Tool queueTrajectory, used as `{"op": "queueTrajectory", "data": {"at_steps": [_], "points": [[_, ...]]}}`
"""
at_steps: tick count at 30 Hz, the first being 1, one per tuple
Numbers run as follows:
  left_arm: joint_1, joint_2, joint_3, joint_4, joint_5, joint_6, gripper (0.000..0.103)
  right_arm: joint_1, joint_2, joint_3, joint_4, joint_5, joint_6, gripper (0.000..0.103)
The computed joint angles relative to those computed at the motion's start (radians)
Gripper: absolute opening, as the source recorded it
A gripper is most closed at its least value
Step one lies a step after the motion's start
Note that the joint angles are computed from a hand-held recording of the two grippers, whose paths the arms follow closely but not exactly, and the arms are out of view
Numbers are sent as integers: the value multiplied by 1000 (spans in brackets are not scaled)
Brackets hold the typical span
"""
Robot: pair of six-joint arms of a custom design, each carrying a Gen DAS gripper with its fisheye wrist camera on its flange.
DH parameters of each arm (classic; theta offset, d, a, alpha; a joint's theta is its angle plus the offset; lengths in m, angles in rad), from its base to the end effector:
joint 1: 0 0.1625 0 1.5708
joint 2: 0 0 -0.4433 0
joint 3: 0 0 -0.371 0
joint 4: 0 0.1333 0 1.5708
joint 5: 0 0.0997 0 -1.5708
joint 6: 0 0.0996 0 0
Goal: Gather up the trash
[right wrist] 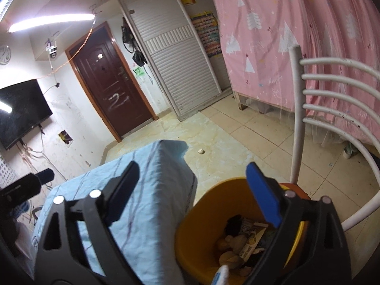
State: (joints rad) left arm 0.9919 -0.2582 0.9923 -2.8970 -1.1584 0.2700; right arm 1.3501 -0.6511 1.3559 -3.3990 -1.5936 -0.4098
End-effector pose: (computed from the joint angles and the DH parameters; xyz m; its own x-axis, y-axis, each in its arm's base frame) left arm -0.3133 -0.7960 0.0071 -0.7360 0.4879 -0.4694 0.6747 0.5857 -0.4492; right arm -0.0403 -0.7782 0.2376 -0.9283 0.0509 0.3683 -0.3000 0.4824 -0.8230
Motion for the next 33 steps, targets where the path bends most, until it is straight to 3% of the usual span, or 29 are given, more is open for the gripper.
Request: {"op": "queueTrajectory", "data": {"at_steps": [10, 15, 23, 33], "points": [[28, -146, 235, -228, 11, 17, 92, 81, 19, 41, -41, -45, -111, 97], [41, -201, 322, -337, 78, 33, 92, 123, 45, 50, -44, -64, -173, 97], [65, -260, 399, -444, 155, 45, 92, 173, 84, 34, -20, -81, -226, 97], [89, -312, 446, -463, 201, 1, 92, 213, 122, 4, 36, -95, -257, 97]]}}
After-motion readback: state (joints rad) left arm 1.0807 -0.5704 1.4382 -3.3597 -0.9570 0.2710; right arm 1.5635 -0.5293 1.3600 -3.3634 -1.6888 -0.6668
